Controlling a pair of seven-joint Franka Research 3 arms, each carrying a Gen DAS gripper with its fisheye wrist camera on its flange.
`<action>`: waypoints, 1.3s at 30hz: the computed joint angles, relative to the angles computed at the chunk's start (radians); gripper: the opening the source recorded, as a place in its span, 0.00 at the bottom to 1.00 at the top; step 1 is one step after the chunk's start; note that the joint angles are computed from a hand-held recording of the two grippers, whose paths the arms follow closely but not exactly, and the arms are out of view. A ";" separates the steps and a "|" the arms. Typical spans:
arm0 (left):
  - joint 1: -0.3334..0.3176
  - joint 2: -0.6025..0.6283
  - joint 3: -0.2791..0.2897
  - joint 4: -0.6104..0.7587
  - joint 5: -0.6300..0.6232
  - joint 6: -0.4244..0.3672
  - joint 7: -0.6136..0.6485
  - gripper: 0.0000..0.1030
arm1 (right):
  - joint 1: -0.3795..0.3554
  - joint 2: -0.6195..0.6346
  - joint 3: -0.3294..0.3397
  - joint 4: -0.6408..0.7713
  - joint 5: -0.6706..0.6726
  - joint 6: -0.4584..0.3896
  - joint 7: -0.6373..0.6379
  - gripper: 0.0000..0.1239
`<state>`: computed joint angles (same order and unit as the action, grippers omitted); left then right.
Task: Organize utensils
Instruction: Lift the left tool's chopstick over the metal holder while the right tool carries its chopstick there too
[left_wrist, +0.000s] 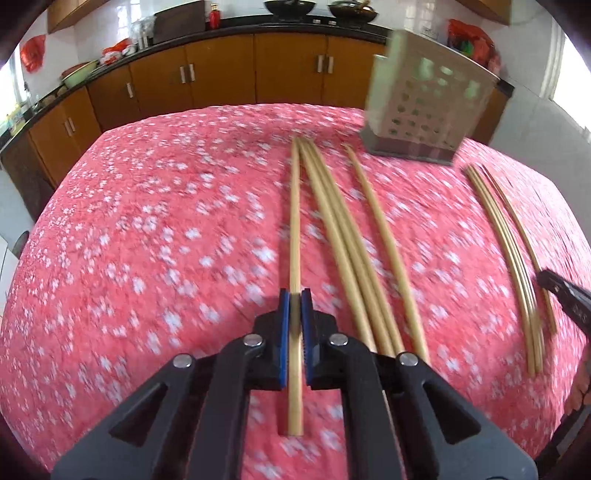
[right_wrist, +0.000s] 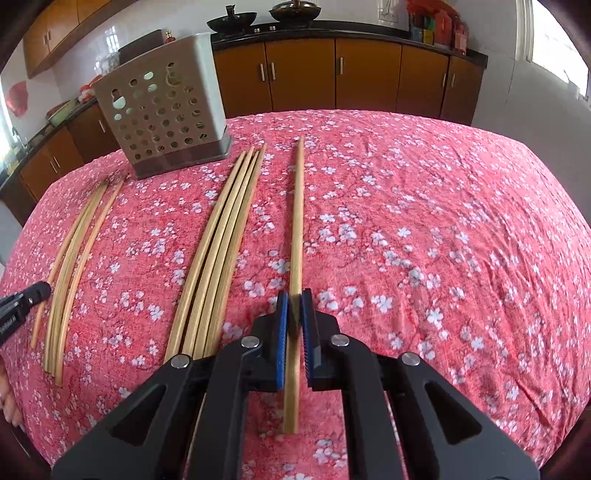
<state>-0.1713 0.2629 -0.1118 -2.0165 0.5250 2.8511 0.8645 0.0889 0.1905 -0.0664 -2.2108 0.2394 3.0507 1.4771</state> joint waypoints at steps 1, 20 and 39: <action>0.003 0.010 0.009 0.016 -0.001 -0.006 -0.010 0.07 | -0.002 0.010 -0.004 0.012 0.002 0.002 0.006 0.06; 0.047 -0.036 0.042 -0.083 0.004 0.126 -0.006 0.08 | -0.042 -0.004 0.000 -0.026 0.052 0.054 -0.031 0.07; 0.049 -0.161 0.084 -0.104 0.255 0.168 -0.234 0.07 | -0.345 -0.122 0.397 0.006 0.859 0.203 -0.775 0.06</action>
<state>-0.1224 0.1018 -0.0280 -2.1210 0.7796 3.0186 0.6308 -0.2563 0.0682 0.3308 -2.2045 1.0984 3.2533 0.7026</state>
